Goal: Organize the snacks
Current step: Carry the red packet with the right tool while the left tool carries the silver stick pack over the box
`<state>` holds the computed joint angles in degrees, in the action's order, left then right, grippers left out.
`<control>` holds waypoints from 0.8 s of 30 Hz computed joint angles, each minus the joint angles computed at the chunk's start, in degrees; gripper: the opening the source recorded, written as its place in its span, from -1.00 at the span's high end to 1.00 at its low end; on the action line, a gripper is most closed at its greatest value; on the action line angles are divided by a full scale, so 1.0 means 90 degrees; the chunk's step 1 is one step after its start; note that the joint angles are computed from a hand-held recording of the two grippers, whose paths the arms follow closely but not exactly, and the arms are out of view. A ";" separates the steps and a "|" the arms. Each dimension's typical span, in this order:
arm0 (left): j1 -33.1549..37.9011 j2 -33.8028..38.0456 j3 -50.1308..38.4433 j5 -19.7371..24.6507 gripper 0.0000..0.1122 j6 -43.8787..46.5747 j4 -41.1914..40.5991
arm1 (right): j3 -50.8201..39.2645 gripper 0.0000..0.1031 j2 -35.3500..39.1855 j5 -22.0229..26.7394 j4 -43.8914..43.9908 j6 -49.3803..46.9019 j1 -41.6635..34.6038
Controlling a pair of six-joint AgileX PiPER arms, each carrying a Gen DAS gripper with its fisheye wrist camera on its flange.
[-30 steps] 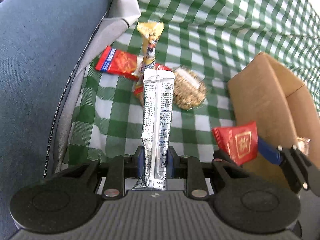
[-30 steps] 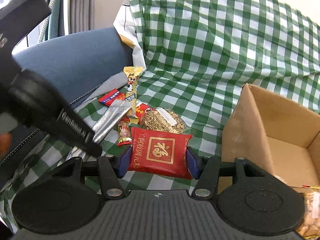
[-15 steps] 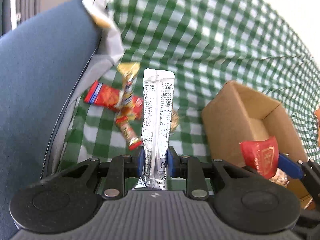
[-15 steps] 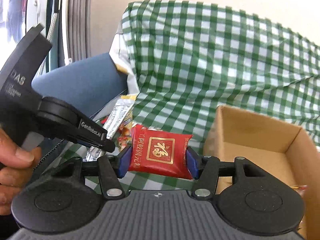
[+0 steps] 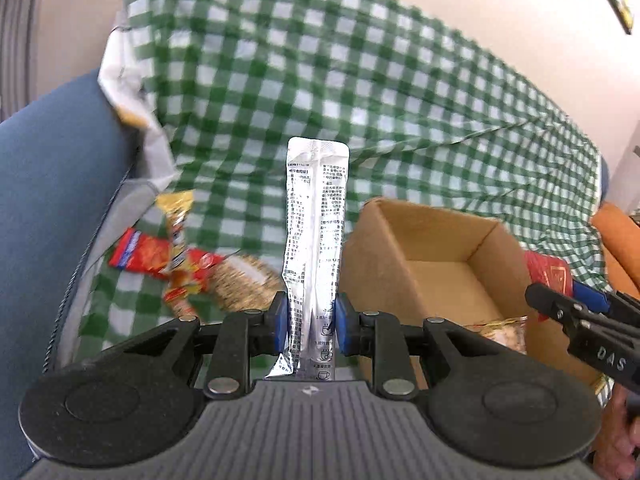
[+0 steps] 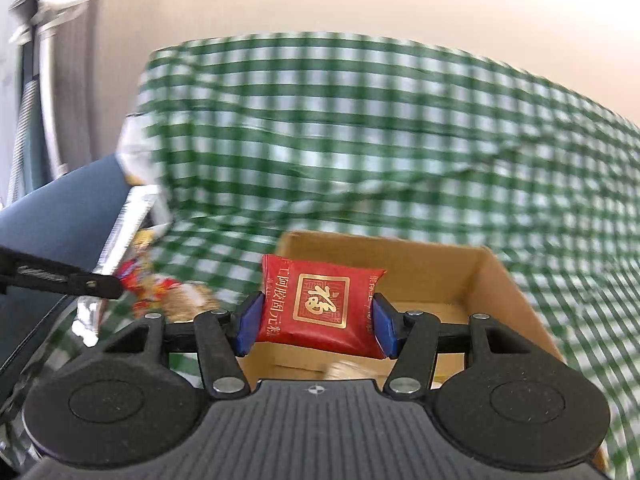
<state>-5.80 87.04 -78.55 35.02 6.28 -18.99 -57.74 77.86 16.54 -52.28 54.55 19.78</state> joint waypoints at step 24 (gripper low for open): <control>-0.1211 -0.0151 0.0543 -0.1538 0.53 0.1004 -0.1330 | 0.0893 -0.14 -0.0698 0.0292 -0.2453 0.2231 -0.0548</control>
